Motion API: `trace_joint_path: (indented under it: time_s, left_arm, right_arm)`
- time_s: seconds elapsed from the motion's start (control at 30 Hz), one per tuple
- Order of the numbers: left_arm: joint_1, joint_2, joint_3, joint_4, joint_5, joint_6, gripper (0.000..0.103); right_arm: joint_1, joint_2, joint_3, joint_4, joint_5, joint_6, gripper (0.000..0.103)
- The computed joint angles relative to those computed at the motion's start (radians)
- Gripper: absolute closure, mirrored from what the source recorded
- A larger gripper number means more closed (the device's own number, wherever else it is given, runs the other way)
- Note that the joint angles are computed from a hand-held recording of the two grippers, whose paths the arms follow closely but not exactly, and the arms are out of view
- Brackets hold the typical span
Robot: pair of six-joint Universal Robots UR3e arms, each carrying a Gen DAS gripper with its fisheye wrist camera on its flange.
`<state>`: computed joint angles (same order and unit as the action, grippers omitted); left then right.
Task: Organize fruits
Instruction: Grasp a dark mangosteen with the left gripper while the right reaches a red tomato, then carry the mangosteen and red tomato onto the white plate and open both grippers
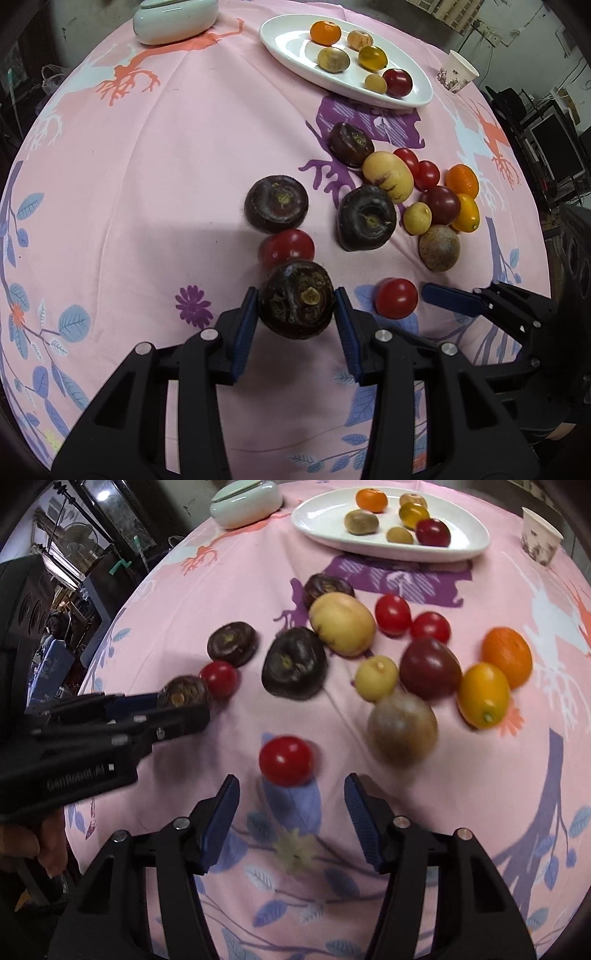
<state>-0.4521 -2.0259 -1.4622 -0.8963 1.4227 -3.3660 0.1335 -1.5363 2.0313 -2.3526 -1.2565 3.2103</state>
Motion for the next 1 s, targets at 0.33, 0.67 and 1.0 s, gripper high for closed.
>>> trace_joint_path:
  time_s: [0.33,0.67,1.0]
  left_arm:
    - [0.001,-0.002,0.006,-0.011,-0.008,0.006,0.061]
    - [-0.004,0.006,0.059,-0.026,-0.026,0.020,0.061]
    - [0.000,-0.157,0.443,-0.151,-0.038,0.060,0.061]
  right_arm:
    - [-0.001,0.014,-0.016,-0.012,-0.009,-0.039,0.071]
    - [-0.188,-0.200,0.052,0.111,0.102,-0.071,0.071]
    - [-0.311,-0.107,-0.140,0.076,0.128,-0.087,0.071]
